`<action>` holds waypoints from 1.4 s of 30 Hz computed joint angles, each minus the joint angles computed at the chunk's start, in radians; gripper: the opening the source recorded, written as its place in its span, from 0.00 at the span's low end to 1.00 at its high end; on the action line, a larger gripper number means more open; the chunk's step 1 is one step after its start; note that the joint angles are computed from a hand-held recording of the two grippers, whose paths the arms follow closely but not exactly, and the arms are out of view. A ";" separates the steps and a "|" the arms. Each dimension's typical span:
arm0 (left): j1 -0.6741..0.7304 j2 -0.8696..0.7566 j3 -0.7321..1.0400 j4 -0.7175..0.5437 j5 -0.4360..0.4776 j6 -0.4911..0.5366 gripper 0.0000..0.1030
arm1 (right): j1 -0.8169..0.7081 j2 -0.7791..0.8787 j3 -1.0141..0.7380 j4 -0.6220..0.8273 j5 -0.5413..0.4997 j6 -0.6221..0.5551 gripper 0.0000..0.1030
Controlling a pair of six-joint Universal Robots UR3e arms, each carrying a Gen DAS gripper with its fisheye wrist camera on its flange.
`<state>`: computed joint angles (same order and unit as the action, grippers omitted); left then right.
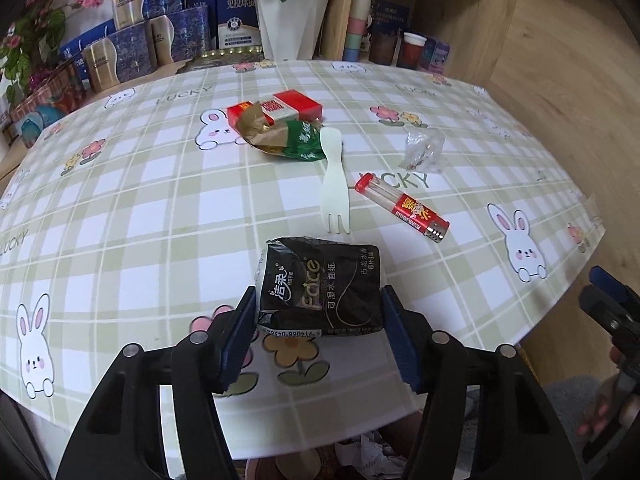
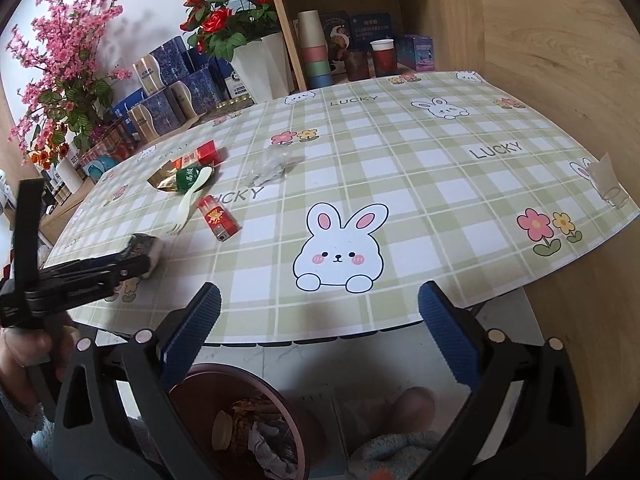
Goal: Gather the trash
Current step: 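Grasp the clear plastic wrapper with the right tool while the left holds the tissue pack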
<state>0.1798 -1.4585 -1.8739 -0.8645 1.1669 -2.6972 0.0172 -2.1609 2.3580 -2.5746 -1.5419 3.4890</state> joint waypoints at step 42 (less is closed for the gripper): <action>0.154 0.128 -0.007 -0.182 -0.063 0.175 0.58 | -0.014 0.903 -0.873 0.158 0.099 0.038 0.26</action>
